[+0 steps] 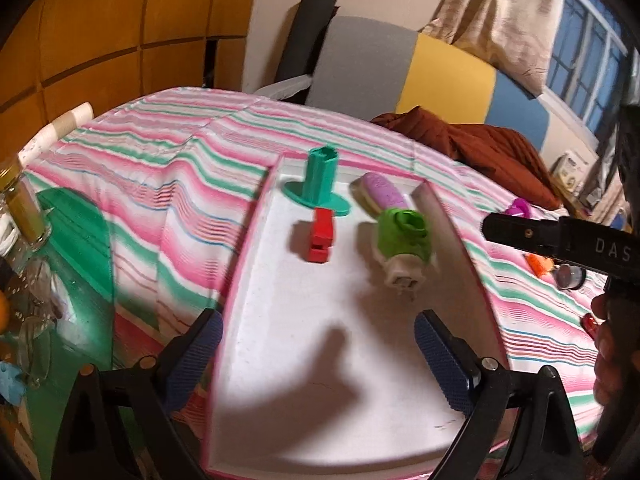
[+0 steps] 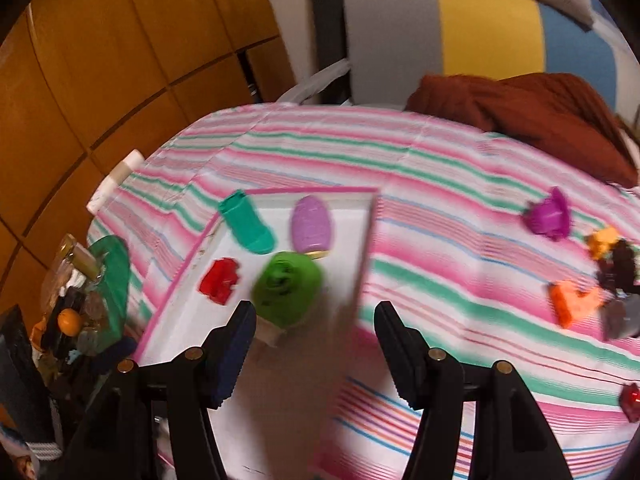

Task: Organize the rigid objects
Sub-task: 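Carry the green-white bottle to the tray and set it down with the right tool, then grasp the red tube with the right tool while the left tool moves toward the orange cubes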

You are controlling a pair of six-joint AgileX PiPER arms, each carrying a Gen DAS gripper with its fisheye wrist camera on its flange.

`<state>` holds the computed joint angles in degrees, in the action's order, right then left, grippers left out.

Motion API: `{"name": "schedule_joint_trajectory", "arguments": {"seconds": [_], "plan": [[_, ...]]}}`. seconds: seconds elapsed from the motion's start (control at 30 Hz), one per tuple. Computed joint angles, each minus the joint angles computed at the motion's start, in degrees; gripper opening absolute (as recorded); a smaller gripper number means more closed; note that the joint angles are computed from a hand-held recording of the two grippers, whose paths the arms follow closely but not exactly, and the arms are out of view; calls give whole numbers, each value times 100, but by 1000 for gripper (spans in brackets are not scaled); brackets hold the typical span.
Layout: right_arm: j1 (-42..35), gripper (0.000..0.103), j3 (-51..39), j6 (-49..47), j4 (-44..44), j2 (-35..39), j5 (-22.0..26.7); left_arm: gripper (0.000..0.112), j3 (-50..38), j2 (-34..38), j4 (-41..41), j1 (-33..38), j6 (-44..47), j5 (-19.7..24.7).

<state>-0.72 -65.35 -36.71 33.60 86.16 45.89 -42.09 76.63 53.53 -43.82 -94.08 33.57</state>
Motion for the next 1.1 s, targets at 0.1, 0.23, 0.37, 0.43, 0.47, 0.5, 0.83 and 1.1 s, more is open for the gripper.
{"name": "schedule_joint_trajectory", "arguments": {"seconds": [0.1,0.23,0.37,0.43,0.47,0.5,0.83,1.1], "plan": [[-469,62,112,-281,28,-178,-25,97,-16,-4,198,-175,-140,-1],[-1240,62,-2,-698,-56,-129,184,98,-138,51,384,-469,-184,111],[-1926,62,-136,-902,-411,53,79,101,-243,79,526,-785,-173,246],[-2274,62,-239,-769,-701,197,-64,101,-317,128,573,-935,-148,313],[-2493,62,-328,-622,-902,303,-126,101,-346,154,586,-981,-125,318],[-2657,62,-445,-477,-1066,429,-148,101,-399,194,562,-1011,-58,313],[-3938,62,-2500,-10,-1633,1970,1293,102,-896,588,566,-1547,311,432],[-3857,63,-2732,633,-2281,2400,1625,102,-1112,795,559,-1771,608,459]]}}
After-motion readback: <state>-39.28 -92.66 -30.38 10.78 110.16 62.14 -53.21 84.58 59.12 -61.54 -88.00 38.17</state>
